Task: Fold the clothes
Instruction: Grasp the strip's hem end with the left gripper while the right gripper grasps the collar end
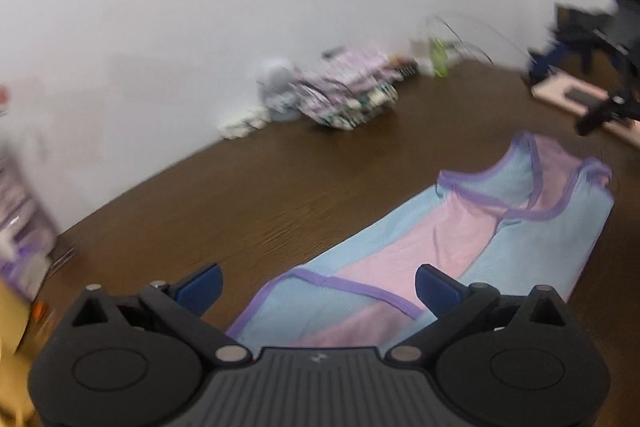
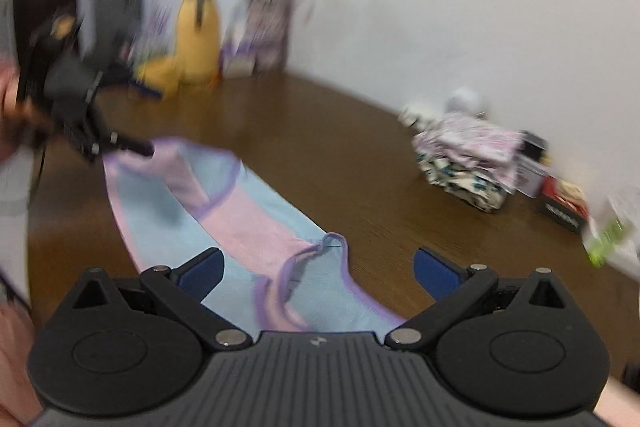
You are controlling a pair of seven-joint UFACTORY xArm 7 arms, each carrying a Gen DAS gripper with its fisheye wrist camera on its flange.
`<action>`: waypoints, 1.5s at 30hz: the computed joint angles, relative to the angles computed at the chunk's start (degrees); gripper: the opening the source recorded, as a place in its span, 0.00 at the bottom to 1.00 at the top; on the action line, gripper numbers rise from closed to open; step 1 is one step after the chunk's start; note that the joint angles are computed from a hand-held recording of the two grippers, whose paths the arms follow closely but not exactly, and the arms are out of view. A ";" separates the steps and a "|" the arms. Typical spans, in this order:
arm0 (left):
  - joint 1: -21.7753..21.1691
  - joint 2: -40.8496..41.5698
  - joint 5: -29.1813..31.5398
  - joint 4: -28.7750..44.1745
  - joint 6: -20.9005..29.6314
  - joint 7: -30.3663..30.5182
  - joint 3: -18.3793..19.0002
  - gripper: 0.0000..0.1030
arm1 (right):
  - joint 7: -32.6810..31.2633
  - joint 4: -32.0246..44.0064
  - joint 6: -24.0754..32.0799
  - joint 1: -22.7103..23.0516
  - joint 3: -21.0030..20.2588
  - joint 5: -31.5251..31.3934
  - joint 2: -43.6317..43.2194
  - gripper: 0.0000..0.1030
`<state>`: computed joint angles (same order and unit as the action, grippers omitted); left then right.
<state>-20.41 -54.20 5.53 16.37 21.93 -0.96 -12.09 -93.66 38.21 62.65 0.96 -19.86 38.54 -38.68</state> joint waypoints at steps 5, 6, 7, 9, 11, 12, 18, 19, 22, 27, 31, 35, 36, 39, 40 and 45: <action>-6.01 16.32 -3.95 10.28 2.62 16.49 12.42 0.79 | 4.86 10.11 0.57 3.44 8.66 -6.09 14.56 0.78; -7.19 18.86 -5.54 12.40 4.19 19.75 14.39 0.75 | 5.79 11.32 0.45 3.55 10.15 -7.19 16.61 0.70; -8.14 21.21 -7.25 14.37 6.09 22.72 16.07 0.73 | 6.76 12.47 0.22 3.65 11.60 -8.38 18.56 0.68; -9.39 26.05 -10.73 18.69 10.37 28.57 18.81 0.58 | 8.98 14.84 -0.31 3.89 14.28 -10.79 22.53 0.66; -9.21 30.62 -12.88 22.54 13.77 32.44 19.61 0.48 | 11.11 17.02 0.28 3.83 16.01 -13.12 26.00 0.61; -8.77 32.59 -13.50 24.13 15.01 33.76 19.53 0.43 | 11.99 17.85 0.58 3.81 16.69 -13.87 27.41 0.58; -5.46 37.62 -18.97 28.30 19.52 40.31 19.04 0.38 | 12.98 20.62 2.67 2.90 18.19 -14.93 31.70 0.46; -4.85 37.89 -20.29 28.74 20.72 41.47 19.19 0.37 | 13.03 21.16 3.37 2.64 18.26 -15.24 32.19 0.40; -2.67 39.60 -22.65 31.00 24.11 43.20 18.77 0.37 | 13.93 23.28 5.05 2.12 18.85 -16.61 33.99 0.34; 1.07 43.06 -22.68 35.31 28.45 43.61 15.95 0.37 | 14.14 24.27 5.65 2.17 20.07 -18.98 34.41 0.24; 3.60 44.96 -19.16 38.38 31.55 42.73 12.12 0.32 | 14.06 23.73 5.24 2.99 20.84 -21.36 33.48 0.10; 5.19 44.90 -19.41 39.01 33.21 45.92 8.98 0.05 | 13.98 23.49 5.06 3.45 20.86 -22.09 33.03 0.05; 5.46 44.22 -18.89 38.24 32.27 46.41 8.38 0.05 | 13.88 22.91 4.52 3.48 20.76 -21.83 32.48 0.05; 5.90 40.89 -17.08 34.61 28.49 46.66 7.26 0.04 | 12.51 20.54 2.86 3.64 20.17 -20.32 29.97 0.04; 5.79 39.15 -16.70 32.95 27.03 47.12 7.13 0.04 | 11.50 19.90 3.06 3.66 19.73 -19.57 28.83 0.04; 3.46 22.19 -12.31 18.26 13.12 48.45 5.06 0.03 | 0.05 13.53 6.63 4.27 15.19 -13.94 17.35 0.04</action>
